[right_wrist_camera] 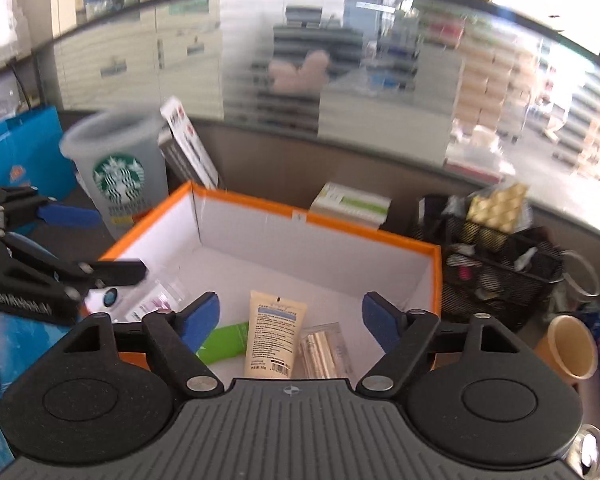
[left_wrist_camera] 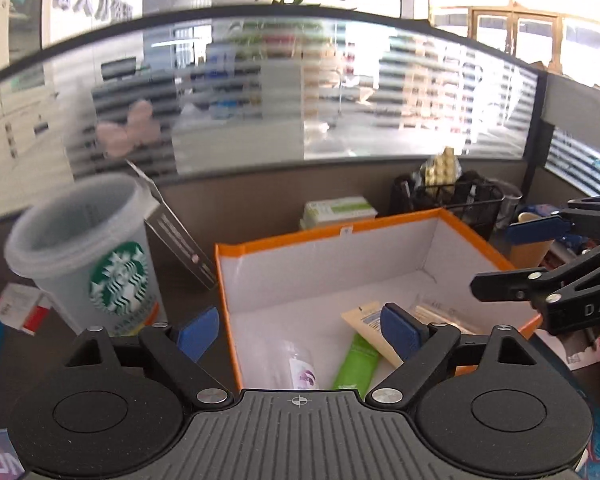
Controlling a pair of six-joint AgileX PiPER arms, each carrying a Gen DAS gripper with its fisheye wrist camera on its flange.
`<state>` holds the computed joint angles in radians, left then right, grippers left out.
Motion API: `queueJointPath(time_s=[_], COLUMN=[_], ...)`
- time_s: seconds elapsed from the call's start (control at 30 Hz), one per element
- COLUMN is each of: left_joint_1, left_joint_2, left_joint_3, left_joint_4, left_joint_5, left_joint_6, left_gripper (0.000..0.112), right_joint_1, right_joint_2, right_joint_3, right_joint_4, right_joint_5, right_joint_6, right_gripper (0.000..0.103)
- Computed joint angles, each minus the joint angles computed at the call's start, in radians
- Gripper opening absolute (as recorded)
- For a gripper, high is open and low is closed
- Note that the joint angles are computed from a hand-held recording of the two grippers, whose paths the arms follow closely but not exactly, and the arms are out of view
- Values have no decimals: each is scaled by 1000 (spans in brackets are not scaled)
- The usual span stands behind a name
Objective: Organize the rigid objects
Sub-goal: 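Open both grippers to drop the tubes into the box and withdraw, then reach the right gripper to the white remote while the left gripper approaches the tape roll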
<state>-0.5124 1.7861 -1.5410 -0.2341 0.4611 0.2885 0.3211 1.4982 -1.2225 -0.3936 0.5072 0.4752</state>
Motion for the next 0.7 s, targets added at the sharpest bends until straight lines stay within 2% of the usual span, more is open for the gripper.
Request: queueJointPath(time_s=[0.07, 0.23, 0.3, 0.4, 0.5, 0.7], left_joint_1=[1, 13, 24, 36, 62, 58], left_joint_2=[-54, -160, -182, -185, -192, -177], left_joint_3=[52, 181, 227, 278, 362, 480], left_joint_4=[-11, -57, -86, -95, -203, -141], left_joint_5=[-31, -91, -93, -92, -117, -177], left_joint_6=[3, 30, 52, 16, 81, -14], left_gripper=[102, 103, 103, 103, 103, 103], right_joint_1=[20, 99, 138, 185, 259, 395], right_joint_2=[-72, -260, -325, -391, -406, -365], right_joint_3=[64, 250, 330, 450, 573, 775], right_joint_4=[-88, -420, -555, -666, -765, -912], right_joint_5=[-17, -22, -3, 31, 101, 171], right_joint_6=[96, 451, 606, 767, 953, 1344], right_gripper=[85, 102, 103, 103, 103, 103])
